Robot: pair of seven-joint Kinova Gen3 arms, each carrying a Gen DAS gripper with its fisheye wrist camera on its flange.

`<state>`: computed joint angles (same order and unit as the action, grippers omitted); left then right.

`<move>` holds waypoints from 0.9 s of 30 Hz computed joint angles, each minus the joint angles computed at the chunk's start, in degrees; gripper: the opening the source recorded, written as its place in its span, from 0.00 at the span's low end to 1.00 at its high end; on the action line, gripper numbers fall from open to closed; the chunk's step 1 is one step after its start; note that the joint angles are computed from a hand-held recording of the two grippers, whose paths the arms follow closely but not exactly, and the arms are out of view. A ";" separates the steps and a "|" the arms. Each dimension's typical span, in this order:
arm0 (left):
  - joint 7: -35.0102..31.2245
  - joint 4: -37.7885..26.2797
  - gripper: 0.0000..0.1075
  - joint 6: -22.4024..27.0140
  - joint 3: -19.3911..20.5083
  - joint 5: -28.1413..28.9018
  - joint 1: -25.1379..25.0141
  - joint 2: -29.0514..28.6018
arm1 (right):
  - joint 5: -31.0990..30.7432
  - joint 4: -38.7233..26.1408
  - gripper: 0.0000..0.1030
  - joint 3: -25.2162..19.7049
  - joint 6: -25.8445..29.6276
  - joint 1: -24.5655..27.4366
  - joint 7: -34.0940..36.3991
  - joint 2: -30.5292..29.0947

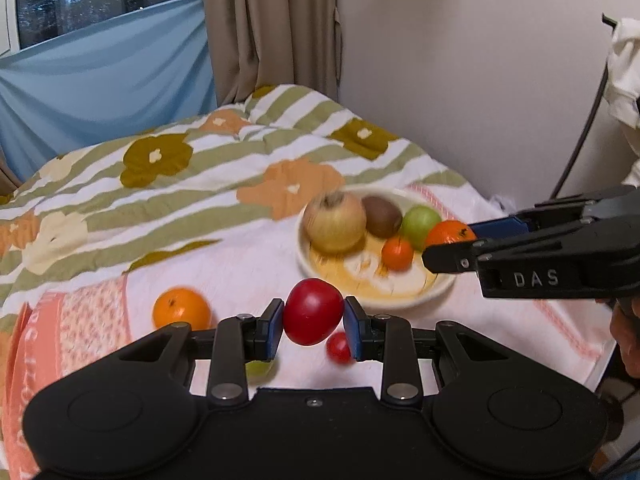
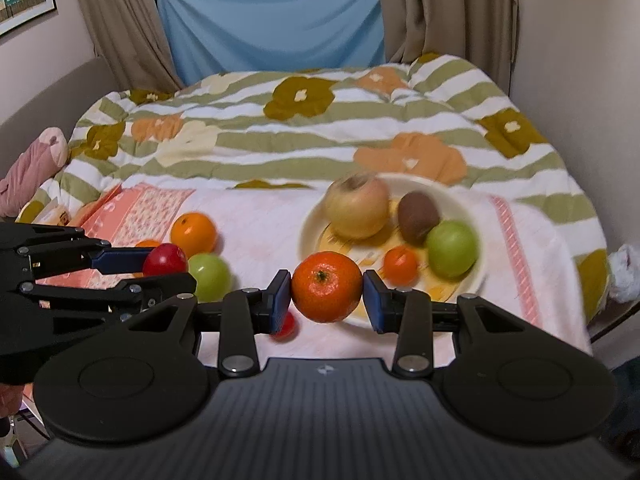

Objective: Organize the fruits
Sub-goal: 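Grasp the small mandarin with the right tool while the left tool lifts the tomato, then lower the tomato into the bowl and open the left tool while the right tool places the mandarin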

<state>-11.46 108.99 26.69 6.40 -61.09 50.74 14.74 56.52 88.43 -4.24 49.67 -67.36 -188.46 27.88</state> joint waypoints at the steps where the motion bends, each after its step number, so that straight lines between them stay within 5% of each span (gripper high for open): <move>1: -0.06 -1.43 0.33 0.72 0.15 0.26 0.17 0.82 | 0.18 0.89 0.52 0.08 -0.67 0.59 0.39 -0.69; 15: -7.81 -20.97 0.33 7.42 -3.50 11.70 5.83 15.26 | 1.13 13.98 0.52 -0.54 -17.26 13.93 8.46 -7.48; 27: -12.65 -31.33 0.33 12.75 -7.75 23.11 10.22 24.34 | -6.57 18.24 0.52 3.65 -30.82 18.74 20.47 -6.63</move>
